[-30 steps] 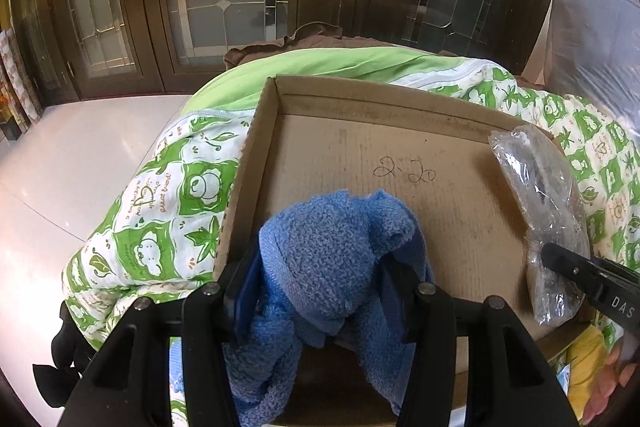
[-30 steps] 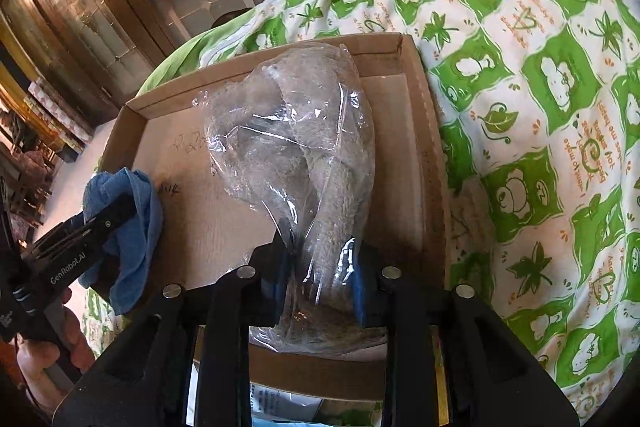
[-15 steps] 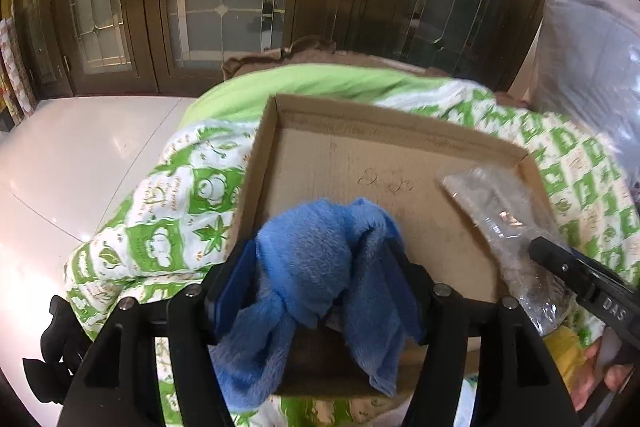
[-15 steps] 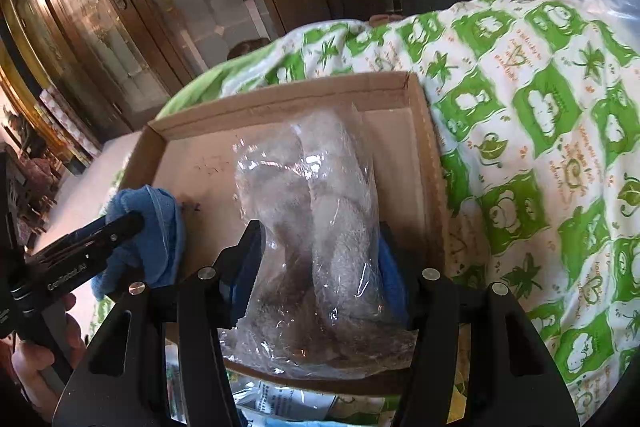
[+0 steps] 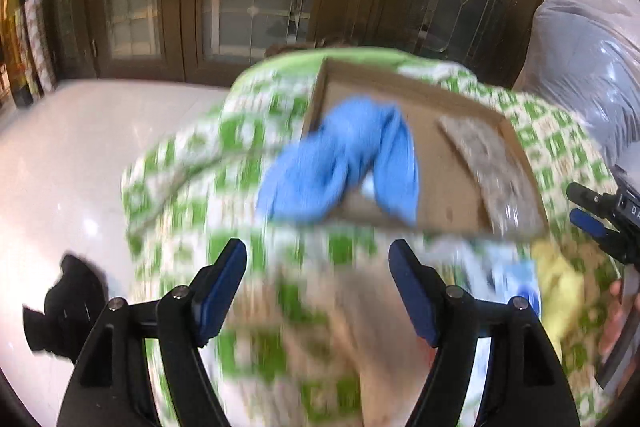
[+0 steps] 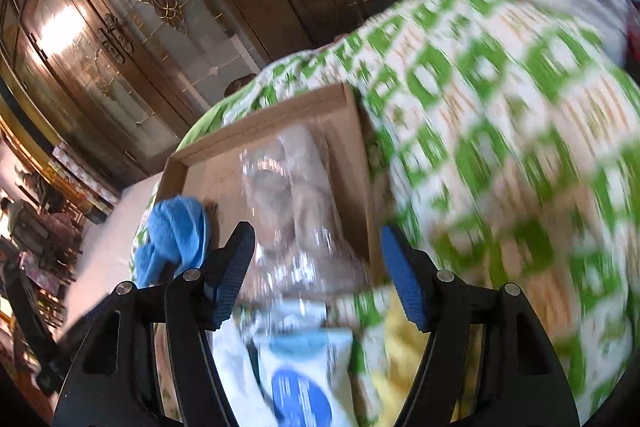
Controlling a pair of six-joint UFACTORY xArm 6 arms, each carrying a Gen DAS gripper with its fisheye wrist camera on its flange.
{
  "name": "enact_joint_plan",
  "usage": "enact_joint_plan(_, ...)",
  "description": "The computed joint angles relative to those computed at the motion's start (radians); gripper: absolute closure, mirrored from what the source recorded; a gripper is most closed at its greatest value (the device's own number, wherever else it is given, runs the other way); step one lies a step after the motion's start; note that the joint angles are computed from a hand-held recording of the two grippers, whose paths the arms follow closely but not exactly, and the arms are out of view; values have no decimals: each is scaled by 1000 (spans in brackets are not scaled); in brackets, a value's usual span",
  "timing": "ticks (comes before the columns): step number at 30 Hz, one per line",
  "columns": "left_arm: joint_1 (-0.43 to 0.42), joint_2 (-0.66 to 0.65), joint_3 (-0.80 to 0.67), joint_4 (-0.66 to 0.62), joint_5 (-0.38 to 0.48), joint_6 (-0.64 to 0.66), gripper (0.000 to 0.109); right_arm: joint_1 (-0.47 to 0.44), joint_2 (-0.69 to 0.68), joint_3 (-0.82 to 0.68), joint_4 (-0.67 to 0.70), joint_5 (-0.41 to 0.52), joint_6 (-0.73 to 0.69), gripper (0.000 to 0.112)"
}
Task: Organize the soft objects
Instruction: 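Release both items in the tray and grasp the yellow towel with the right gripper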
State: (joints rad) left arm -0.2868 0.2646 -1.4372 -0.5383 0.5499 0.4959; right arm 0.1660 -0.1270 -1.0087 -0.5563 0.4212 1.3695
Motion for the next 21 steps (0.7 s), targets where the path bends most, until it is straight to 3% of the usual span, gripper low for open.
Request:
enact_joint_plan(4,18,-40,30,-94,108,28,35,48,-53,69,62,18,-10,46)
enact_joint_plan(13,-24,-117,151,-71,83,70,35,123,-148,161,9,64,72,46)
enact_joint_plan(18,-24,-129,175,-81,81,70,35,125,-203,227,90,25,44,46)
enact_joint_plan(21,-22,-125,169,-79,83,63,35,134,-237,265,228,18,-14,46)
